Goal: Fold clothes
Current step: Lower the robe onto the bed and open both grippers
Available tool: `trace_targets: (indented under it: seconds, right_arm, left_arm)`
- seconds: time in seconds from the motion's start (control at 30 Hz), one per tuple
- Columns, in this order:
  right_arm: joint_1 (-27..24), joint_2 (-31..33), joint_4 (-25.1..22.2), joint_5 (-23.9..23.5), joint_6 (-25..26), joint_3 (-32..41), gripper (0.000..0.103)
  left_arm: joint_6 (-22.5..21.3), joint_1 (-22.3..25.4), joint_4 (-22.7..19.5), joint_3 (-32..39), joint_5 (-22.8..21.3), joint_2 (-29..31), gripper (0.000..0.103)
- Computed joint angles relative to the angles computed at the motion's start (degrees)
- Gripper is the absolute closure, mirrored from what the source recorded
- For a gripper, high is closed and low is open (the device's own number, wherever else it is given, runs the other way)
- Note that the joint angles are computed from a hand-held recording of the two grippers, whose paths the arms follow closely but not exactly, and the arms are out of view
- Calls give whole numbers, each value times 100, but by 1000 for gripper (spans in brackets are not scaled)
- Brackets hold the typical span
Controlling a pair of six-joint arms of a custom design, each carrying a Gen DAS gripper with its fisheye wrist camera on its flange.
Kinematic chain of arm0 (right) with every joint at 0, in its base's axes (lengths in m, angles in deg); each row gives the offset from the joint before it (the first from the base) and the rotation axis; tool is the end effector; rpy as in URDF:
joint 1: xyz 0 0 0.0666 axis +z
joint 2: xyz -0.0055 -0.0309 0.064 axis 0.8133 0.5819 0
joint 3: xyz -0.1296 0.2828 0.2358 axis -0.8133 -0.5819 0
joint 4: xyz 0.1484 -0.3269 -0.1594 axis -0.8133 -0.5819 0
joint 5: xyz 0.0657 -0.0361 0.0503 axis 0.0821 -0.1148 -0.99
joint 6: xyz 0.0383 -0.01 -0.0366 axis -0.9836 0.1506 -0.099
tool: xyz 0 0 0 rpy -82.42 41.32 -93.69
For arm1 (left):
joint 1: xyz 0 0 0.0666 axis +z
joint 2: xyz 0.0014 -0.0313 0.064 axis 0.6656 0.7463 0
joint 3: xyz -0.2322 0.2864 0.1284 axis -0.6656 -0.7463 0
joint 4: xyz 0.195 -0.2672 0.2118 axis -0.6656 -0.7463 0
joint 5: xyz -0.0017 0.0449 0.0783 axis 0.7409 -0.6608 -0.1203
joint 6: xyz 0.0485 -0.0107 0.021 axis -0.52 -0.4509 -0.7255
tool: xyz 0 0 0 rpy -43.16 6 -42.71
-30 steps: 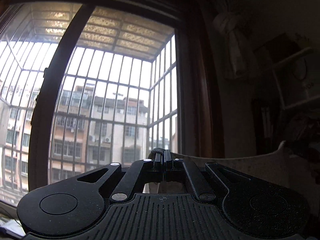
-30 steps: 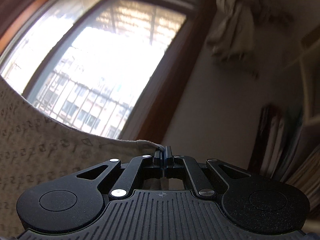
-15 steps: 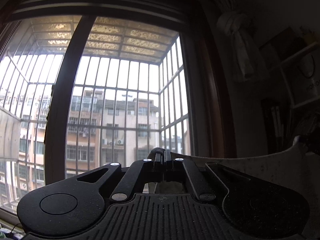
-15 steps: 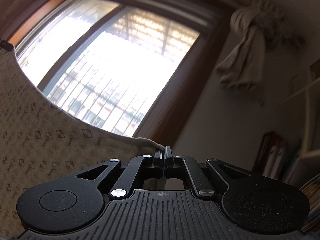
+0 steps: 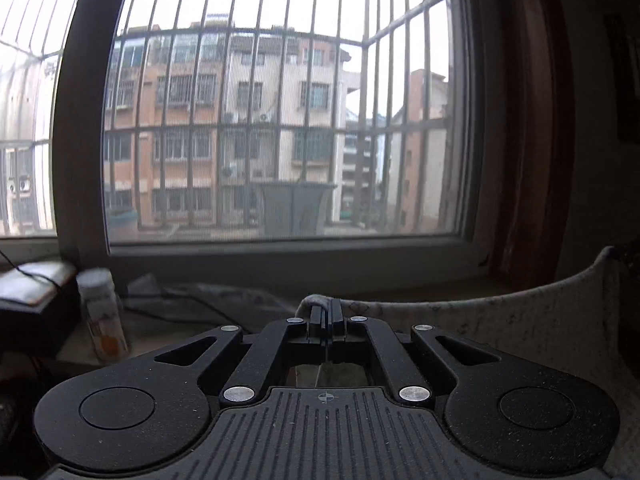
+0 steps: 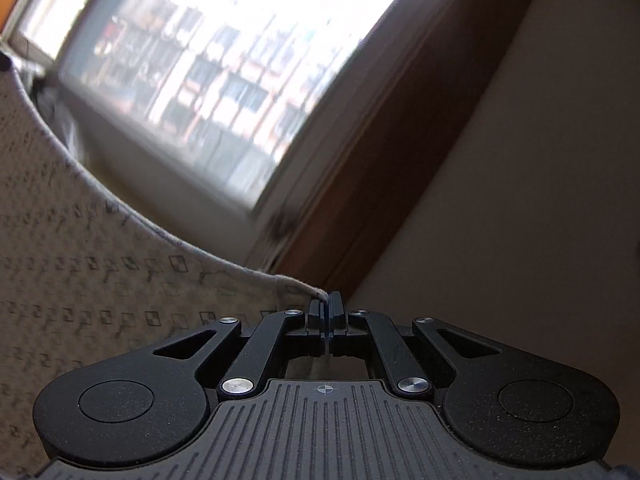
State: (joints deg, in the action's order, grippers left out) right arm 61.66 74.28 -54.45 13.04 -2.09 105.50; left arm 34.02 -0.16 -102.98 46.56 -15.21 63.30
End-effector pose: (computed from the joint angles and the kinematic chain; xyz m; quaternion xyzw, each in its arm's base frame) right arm 0.6428 0.1005 0.5073 -0.4638 0.6285 0.0448 0.6228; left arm 0.3312 -0.2570 0.5676 -0.1738 0.7917 0.0950 0.5779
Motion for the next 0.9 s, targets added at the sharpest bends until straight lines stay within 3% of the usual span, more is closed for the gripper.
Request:
trace_targets:
  seconds: [0.2, 0.27, 0.33, 0.37, 0.4, 0.47, 0.53, 0.6, 0.77, 0.9]
  right_arm:
    - [311, 611, -254, 496, 214, 228, 101]
    - [416, 893, -844, 632, 159, 706, 99]
    - [456, 1144, -1505, 599, 117, 1152, 90]
    - [444, 1212, -1742, 520, 57, 1275, 83]
    - [420, 1288, -2028, 440, -8, 1430, 72]
    - [325, 1313, -2257, 155, -234, 1481, 66]
    - [208, 1391, -2522, 0, -335, 1685, 66]
    - [77, 1314, -2542, -44, -355, 1597, 66]
    - [-350, 1164, -2776, -113, -317, 1291, 65]
    - [-697, 1166, -3305, -175, -20, 1164, 62]
  left_arm:
    - [201, 679, 245, -717, 870, -27, 102]
    - [292, 895, 166, -823, 1234, 19, 102]
    - [362, 1042, -50, -865, 1600, 60, 100]
    - [399, 1098, -150, -883, 1733, 85, 91]
    - [481, 1101, -259, -893, 1721, 118, 75]
    - [629, 1092, -358, -961, 1645, 120, 61]
    - [763, 1072, -366, -1063, 1560, 73, 61]
    - [811, 1007, -202, -1207, 1609, -21, 54]
    - [929, 707, 22, -1436, 1671, -132, 52]
    - [1040, 486, 162, -1345, 1687, -30, 38]
